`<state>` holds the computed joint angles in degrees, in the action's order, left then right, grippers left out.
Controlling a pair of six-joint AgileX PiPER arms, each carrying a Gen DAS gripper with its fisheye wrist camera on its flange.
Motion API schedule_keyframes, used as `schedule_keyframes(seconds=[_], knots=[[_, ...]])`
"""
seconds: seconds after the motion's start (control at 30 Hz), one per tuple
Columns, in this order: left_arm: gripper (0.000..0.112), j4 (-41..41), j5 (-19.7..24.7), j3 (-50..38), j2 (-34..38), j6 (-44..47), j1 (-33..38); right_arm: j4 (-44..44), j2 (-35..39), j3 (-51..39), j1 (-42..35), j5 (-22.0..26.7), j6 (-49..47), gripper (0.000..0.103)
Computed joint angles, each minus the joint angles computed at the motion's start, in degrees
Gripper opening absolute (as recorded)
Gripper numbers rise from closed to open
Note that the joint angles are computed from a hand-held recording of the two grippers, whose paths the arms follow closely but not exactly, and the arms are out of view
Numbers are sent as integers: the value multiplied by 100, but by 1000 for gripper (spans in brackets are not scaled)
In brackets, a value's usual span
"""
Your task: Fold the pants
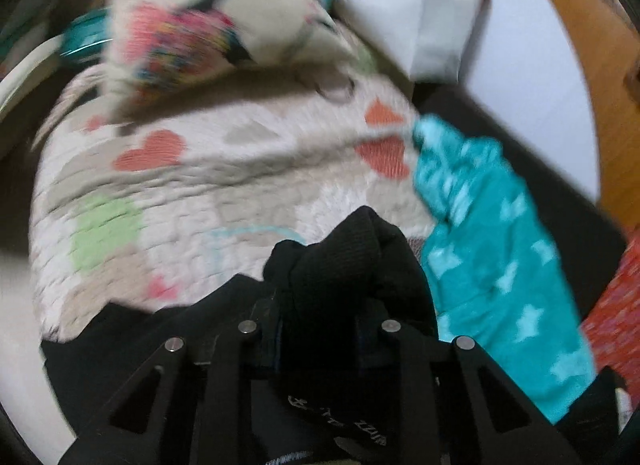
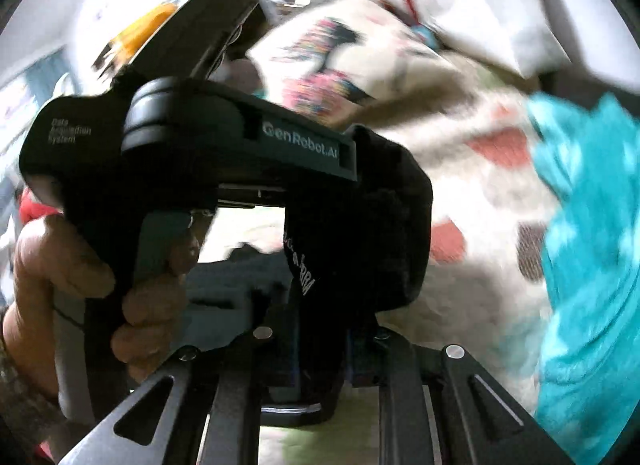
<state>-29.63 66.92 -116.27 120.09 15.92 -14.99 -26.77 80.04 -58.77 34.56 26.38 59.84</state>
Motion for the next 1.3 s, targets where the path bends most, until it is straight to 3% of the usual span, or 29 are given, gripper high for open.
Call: schedule_keyframes(seconds=[0.17, 0.33, 0.47, 0.53, 0.6, 0.67, 0.73, 0.83, 1.1, 1.2, 1.3], knots=[[24, -1017, -277, 1442, -841, 652, 1383, -52, 736, -1291, 780, 759, -745, 17], [24, -1760, -195, 2342, -716, 1110, 2576, -175, 1944, -2633, 1594, 1553, -1533, 17], [31, -1681, -313, 2640, -419, 1015, 2959, -353, 2978, -3588, 2061, 2166, -2138, 18], [32, -1670, -345, 2680, -317, 886, 3071, -583, 3384, -3899, 2234, 2453, -2292, 24], [37, -1984, -59, 2589, -161, 1006, 3335, -733, 3643, -4056, 2356, 2628, -2389, 31], [48, -2191, 79, 2598, -142, 1157, 3615, -755, 3754, -4013, 2434, 2635, -2470, 42], [49, -2337, 168, 2609, -100, 1142, 3844, -903, 3727, -3785, 2536, 2527, -2407, 56], [49, -2317, 122, 2581, -9, 880, 4036, -1212, 3761, -3668, 2721, 2520, -2301, 63], [49, -2291, -731, 3105, -713, 1295, 3938, -1436, 3351, -3179, 2952, 2183, -1848, 79], [56, -2593, -728, 3263, -873, 1840, 3849, -1646, 3147, -2916, 3195, 2261, -1634, 81], [58, -1875, -1293, 3376, -1089, 1778, 3354, -1700, 2841, -2525, 3392, 2326, -1448, 81]])
